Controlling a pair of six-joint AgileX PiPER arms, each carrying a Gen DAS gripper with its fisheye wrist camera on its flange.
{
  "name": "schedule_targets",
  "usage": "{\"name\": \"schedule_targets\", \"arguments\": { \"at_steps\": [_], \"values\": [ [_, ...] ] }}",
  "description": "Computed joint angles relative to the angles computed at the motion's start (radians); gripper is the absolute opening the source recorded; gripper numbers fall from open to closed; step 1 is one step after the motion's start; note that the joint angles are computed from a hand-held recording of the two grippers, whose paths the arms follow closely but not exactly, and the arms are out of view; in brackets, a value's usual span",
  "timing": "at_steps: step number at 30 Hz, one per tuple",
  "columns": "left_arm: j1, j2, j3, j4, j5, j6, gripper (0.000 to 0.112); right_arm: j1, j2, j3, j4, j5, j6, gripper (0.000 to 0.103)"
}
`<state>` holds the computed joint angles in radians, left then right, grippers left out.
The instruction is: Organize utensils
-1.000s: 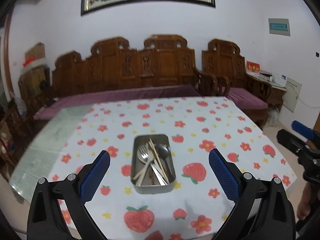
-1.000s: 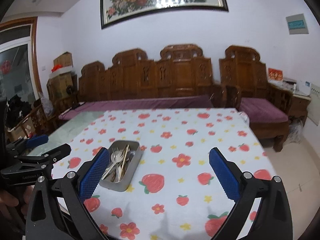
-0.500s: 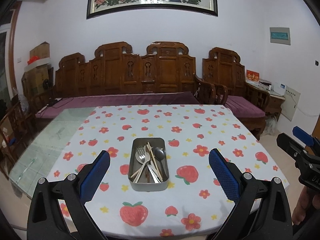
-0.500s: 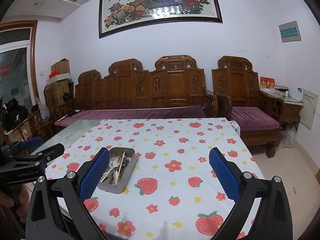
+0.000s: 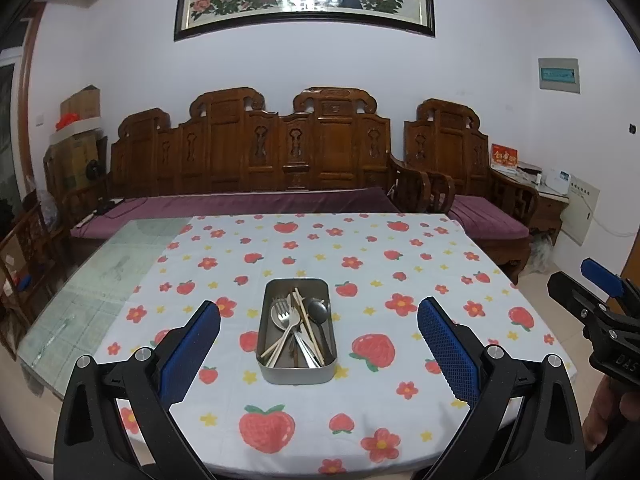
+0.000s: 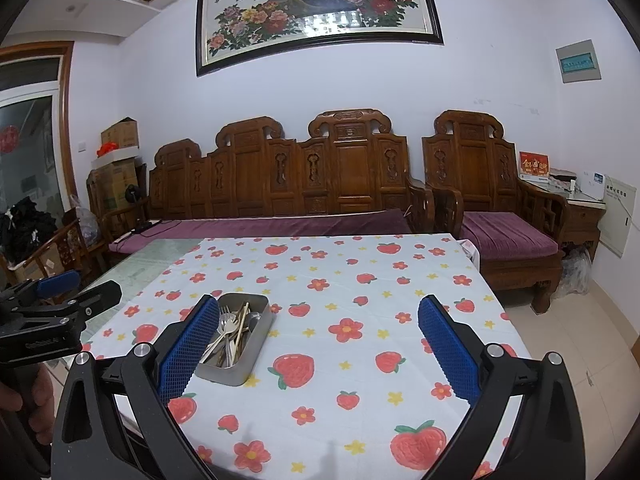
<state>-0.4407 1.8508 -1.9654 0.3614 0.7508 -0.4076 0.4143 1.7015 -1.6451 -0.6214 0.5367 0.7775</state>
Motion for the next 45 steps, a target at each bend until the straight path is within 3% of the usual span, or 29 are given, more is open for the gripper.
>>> {"name": "schedule_targets", "arguments": {
  "at_steps": [45],
  "values": [
    [-0.017,-0.003,-0.026,0.013,0.02,-0.009,0.095,-0.002,-0.002,0.003,0.003,-0.001,-0.001,0.1]
  ]
}}
